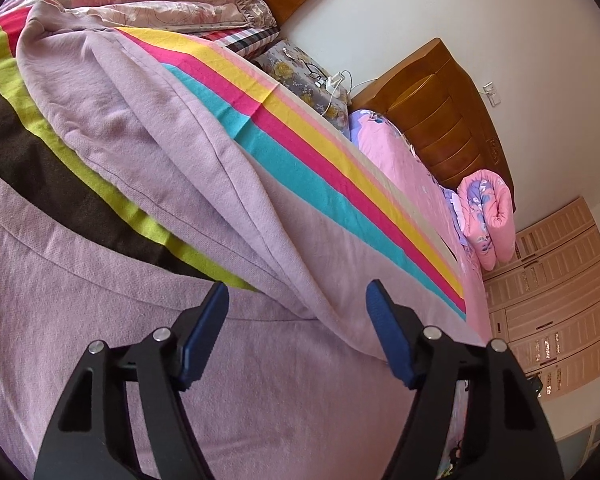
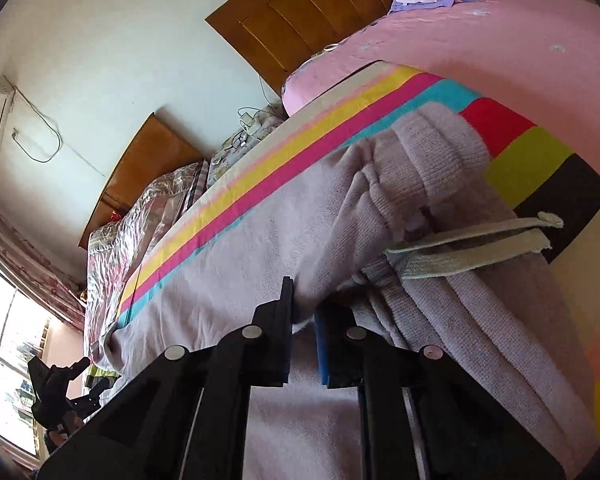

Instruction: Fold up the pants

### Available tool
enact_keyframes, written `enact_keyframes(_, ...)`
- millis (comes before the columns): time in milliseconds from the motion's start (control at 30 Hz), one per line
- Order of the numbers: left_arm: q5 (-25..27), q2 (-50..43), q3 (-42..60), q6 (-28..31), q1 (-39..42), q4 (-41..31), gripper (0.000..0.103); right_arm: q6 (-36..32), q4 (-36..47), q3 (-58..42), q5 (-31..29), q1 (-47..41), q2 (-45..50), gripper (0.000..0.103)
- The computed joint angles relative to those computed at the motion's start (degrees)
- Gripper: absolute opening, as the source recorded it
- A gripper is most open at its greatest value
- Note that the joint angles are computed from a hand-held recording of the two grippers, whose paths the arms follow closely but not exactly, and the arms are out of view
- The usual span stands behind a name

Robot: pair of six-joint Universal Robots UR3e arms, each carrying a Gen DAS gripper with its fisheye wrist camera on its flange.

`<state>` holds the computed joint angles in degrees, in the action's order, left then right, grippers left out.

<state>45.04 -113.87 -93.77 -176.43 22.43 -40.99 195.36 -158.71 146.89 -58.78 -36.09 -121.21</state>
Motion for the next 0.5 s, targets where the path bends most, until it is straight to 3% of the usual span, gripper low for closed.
enact_keyframes(267,-0.3,-5.8,12.2,-4.1,-1.0,-6.0,0.074,1.5,-1.2,-4.8,-1.6,3.3,2.7,0.010)
enact_keyframes(333,1.8,-9.4,18.6,-5.6,-3.0,-9.5,0.074,1.3,-0.9,-4.6,-0.8,2.5,2.7,0.010)
enact_keyframes(433,10.2,-15.9,31.1,-7.3,-7.3,-17.0,0.072,0.4,1.0,-3.9,0.4,1.4,0.6,0.010)
enact_keyframes(467,11.7,-17.8,34.1,-7.9,-8.0,-18.5,0.064,0.3,1.3,-4.2,0.7,1.3,0.7,0.010)
enact_keyframes(500,13.5,-19.8,37.7,-7.8,-8.8,-20.8,0.033,0.1,1.6,-4.4,0.9,1.2,0.9,0.010)
